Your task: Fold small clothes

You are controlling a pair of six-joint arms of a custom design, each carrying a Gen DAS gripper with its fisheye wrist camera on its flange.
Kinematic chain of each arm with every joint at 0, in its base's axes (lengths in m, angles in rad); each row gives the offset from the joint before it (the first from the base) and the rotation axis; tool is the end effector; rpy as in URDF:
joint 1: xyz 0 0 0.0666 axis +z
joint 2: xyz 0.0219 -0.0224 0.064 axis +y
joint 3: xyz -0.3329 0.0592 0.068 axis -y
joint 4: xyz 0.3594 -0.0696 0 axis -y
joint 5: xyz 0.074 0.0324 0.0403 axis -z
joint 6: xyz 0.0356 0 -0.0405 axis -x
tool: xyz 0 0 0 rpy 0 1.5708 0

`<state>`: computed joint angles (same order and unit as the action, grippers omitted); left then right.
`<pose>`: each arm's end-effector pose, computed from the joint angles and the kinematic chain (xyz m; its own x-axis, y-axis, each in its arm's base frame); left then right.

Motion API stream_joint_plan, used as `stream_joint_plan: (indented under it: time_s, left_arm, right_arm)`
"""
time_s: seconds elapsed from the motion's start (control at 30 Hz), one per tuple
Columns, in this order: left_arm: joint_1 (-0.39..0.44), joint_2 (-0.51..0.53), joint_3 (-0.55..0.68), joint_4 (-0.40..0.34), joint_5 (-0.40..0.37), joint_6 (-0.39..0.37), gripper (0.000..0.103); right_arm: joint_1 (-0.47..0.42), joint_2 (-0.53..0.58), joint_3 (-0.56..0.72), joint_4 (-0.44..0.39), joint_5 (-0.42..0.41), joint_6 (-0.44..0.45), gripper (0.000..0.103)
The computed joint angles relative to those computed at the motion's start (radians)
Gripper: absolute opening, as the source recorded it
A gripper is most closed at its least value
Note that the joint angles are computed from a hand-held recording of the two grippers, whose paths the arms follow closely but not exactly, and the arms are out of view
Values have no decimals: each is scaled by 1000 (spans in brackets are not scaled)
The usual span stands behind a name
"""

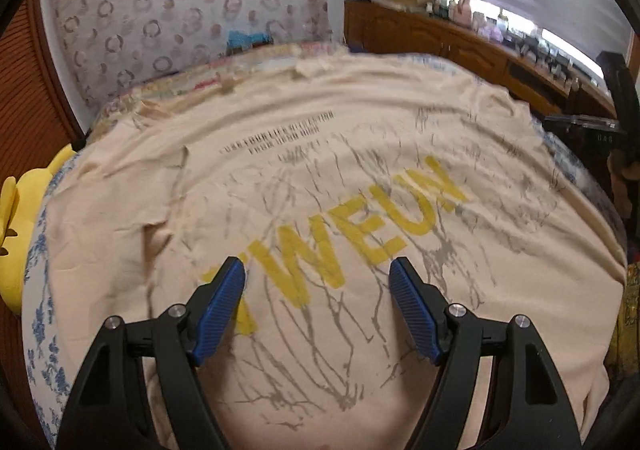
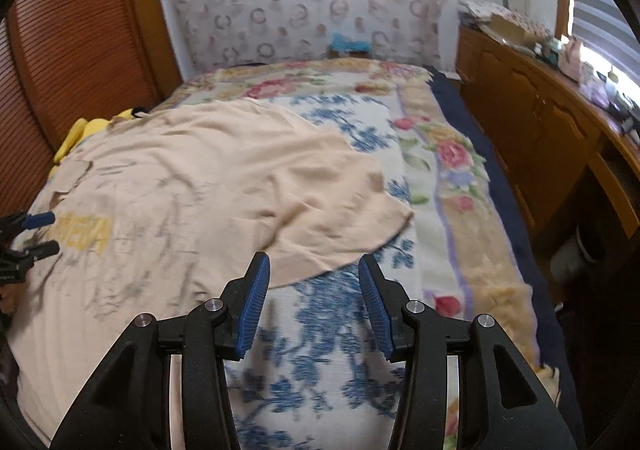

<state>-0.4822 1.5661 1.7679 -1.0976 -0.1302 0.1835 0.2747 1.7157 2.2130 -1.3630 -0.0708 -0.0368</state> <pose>0.4526 -0.2321 0.4504 -0.7509 0.1888 -0.6329 0.2552 0.9668 -0.0144 0.5037 0.1442 0.5381 -0.7441 -0.1716 -0.6457 -0.2875 0.9546 0.0777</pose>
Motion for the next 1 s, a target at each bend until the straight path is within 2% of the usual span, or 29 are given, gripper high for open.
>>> stream_joint_plan:
  time_s: [0.13, 0.37, 0.6, 0.67, 0.73, 0.8, 0.9, 1.0]
  left_arm:
    - [-1, 4, 9, -4, 14, -10, 76]
    - [-9, 31, 37, -22, 43, -44, 95]
    - [-7, 29, 35, -22, 45, -46, 96]
    - [-7, 29, 35, -22, 45, -47, 96]
    - [-6, 29, 36, -24, 43, -47, 96]
    - [-6, 30, 37, -24, 42, -46, 96]
    - [-6, 32, 40, -25, 39, -45, 96]
    - [-6, 32, 40, -24, 40, -44, 97]
  right_arm:
    - [-16, 14, 11, -12, -13, -13, 47]
    - [-24, 82, 108, -61, -29, -32, 47]
    - [-8, 132, 170, -84, 38, -10, 46]
    - [2, 134, 166, -75, 66, 22, 35]
    - [7, 132, 164, -73, 59, 42, 17]
    - [13, 136, 172, -80, 70, 57, 5]
    - [13, 130, 169, -69, 66, 61, 2]
    - [11, 108, 172, -18, 38, 46, 1]
